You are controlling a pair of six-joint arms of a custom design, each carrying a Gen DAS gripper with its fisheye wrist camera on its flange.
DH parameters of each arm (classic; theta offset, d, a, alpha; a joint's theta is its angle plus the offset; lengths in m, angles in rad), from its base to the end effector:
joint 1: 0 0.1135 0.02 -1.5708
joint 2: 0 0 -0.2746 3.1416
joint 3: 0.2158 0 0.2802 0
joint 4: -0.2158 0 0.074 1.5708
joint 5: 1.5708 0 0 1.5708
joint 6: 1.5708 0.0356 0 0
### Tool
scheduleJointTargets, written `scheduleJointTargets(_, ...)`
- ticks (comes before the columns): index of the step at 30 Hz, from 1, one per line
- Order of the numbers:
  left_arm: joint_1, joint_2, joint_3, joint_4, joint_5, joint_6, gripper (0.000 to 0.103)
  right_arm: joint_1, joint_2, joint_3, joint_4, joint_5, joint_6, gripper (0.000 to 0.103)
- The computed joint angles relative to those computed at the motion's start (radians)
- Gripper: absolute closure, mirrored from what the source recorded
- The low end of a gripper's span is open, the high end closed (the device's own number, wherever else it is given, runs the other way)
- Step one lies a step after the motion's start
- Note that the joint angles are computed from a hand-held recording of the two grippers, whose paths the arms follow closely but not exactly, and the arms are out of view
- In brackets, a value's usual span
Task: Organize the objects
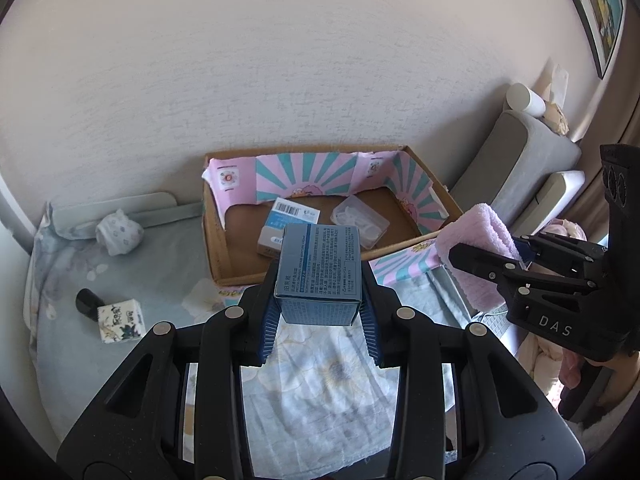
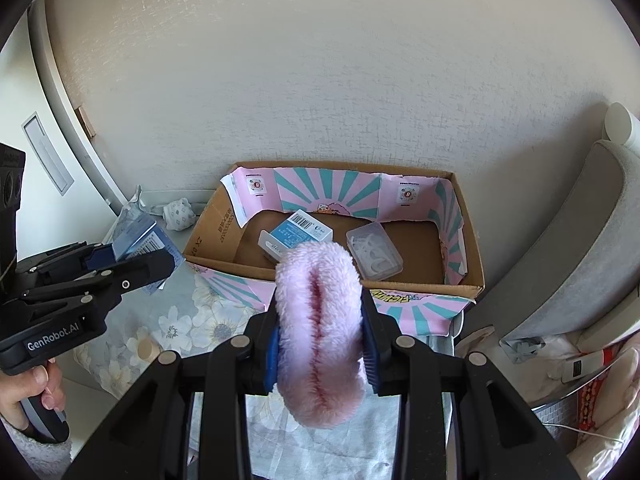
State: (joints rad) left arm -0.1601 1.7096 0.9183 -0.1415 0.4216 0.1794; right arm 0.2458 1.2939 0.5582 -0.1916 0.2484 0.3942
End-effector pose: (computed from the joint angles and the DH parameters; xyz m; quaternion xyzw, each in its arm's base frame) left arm 0.3496 -0.0712 0.1474 0.2215 0.9041 -0.1957 0.3086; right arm 0.2477 0.0531 0.1516 0.1089 0.9359 -0.0129 0.3348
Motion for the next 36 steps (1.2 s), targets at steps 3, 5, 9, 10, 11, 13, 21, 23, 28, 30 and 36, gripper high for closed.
scheduleJointTargets(3, -0.013, 0.01, 0.029, -0.007, -0.003, -0.003, 0.071, -0.019, 0.007, 0.01, 0.002, -0.012, -0.01, 0.072)
scheduleJointTargets(5, -0.022, 0.018, 0.053, -0.013, -0.005, -0.003, 0.071, -0.032, 0.012, 0.019, 0.003, -0.02, -0.019, 0.072)
scheduleJointTargets(9, -0.032, 0.039, 0.107, -0.032, -0.003, 0.0, 0.071, -0.057, 0.018, 0.04, -0.002, -0.028, -0.041, 0.072)
scheduleJointTargets(10, -0.035, 0.05, 0.127, -0.04, -0.001, 0.002, 0.071, -0.063, 0.022, 0.047, -0.003, -0.03, -0.047, 0.072)
scheduleJointTargets(11, -0.037, 0.062, 0.146, -0.05, 0.001, 0.008, 0.071, -0.071, 0.026, 0.057, -0.007, -0.032, -0.055, 0.072)
scheduleJointTargets(13, -0.044, 0.097, 0.196, -0.074, -0.01, 0.019, 0.071, -0.092, 0.045, 0.085, -0.015, -0.041, -0.079, 0.072)
scheduleJointTargets(21, -0.064, 0.275, 0.402, -0.152, -0.032, 0.041, 0.071, -0.189, 0.206, 0.22, -0.034, -0.105, -0.175, 0.072)
scheduleJointTargets(23, -0.071, 0.335, 0.467, -0.177, -0.043, 0.039, 0.071, -0.211, 0.251, 0.254, -0.036, -0.125, -0.187, 0.072)
scheduleJointTargets(28, -0.086, 0.49, 0.642, -0.255, -0.065, 0.032, 0.071, -0.265, 0.398, 0.36, -0.05, -0.166, -0.217, 0.072)
scheduleJointTargets(30, -0.092, 0.543, 0.704, -0.282, -0.074, 0.031, 0.071, -0.286, 0.454, 0.399, -0.053, -0.182, -0.22, 0.072)
scheduleJointTargets(36, -0.113, 0.687, 0.862, -0.359, -0.108, 0.04, 0.071, -0.344, 0.591, 0.493, -0.078, -0.233, -0.208, 0.072)
